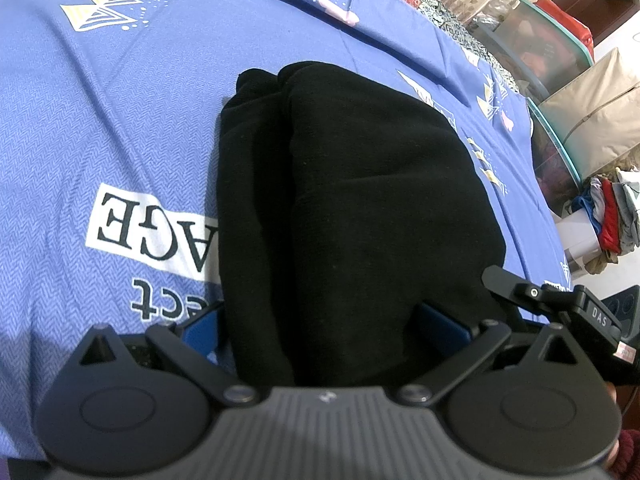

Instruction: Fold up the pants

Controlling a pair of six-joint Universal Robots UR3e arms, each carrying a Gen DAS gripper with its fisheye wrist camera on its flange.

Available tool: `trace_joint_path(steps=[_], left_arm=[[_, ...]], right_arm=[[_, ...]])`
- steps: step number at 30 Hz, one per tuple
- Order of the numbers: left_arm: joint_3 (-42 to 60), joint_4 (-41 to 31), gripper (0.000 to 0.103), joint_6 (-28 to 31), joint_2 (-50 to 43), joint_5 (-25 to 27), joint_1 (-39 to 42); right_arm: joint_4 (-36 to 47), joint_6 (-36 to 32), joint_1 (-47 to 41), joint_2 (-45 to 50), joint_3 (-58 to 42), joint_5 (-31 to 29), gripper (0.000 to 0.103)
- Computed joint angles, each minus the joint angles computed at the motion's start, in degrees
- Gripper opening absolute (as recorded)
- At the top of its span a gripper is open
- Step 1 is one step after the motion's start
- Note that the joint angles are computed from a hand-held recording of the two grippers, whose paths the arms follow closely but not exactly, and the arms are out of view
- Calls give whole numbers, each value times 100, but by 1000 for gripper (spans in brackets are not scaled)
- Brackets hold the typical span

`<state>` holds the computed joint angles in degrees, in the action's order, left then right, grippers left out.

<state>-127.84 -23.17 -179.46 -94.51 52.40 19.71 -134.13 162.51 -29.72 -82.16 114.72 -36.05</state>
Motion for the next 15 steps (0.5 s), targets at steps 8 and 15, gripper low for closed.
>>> trace_joint_path(steps=[8,15], left_arm=[[3,-2,103,1,0,0,4],[7,-13,103,4,4,2,1]], right_arm=[[-5,23,12,-13,-3,-9,91],[-17,53,29,-22,-7,-17,91]])
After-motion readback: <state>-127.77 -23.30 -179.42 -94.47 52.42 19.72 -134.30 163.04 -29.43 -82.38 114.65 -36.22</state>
